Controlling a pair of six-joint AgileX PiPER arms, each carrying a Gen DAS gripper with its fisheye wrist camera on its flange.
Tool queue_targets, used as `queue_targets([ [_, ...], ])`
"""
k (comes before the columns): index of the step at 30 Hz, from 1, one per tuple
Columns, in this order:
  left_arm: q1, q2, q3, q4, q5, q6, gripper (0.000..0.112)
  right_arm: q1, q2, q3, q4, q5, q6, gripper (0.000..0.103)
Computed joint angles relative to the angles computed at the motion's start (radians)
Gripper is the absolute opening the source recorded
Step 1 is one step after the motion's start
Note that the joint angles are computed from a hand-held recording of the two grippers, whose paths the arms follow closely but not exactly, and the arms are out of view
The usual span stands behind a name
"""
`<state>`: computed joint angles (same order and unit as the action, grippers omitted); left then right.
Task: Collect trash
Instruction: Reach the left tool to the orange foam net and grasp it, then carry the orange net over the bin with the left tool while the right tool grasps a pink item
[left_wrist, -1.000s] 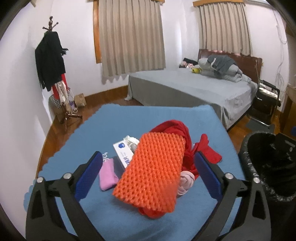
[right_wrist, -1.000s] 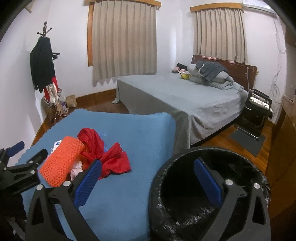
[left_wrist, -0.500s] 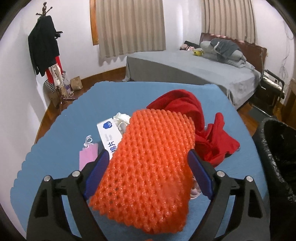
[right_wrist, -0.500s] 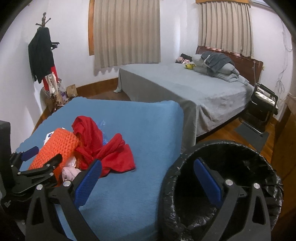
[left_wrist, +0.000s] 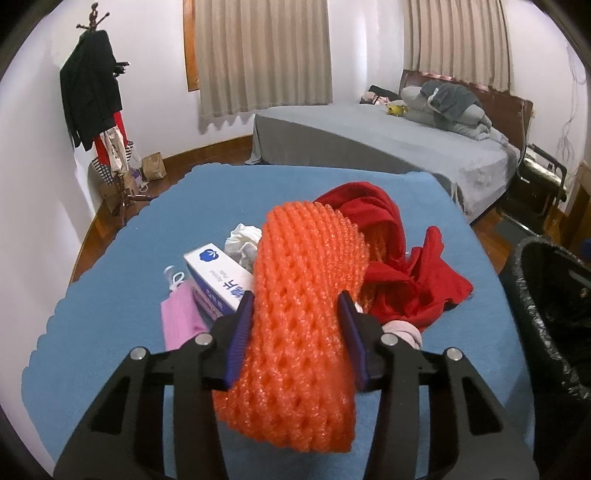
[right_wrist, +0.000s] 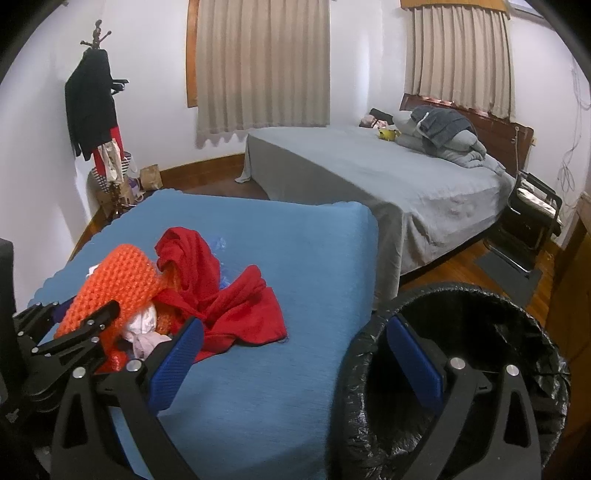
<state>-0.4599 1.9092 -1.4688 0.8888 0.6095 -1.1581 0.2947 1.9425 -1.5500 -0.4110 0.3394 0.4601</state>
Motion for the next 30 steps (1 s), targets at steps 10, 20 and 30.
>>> queue_targets([
  [10,0.006,-0.106,0.078,-0.013,-0.065,0.003,0.033,0.023,-0.008,0.015,-0.017,-0.011,0.023,0.097],
  [20,0.015,-0.171,0.151,0.088,-0.057,-0.108,0.029,0.069,0.053,-0.034,0.16,-0.022,-0.125,0.085],
  [30,0.075,-0.202,0.243,0.113,-0.076,-0.156,0.029,0.139,0.199,-0.177,0.329,0.047,-0.311,0.066],
])
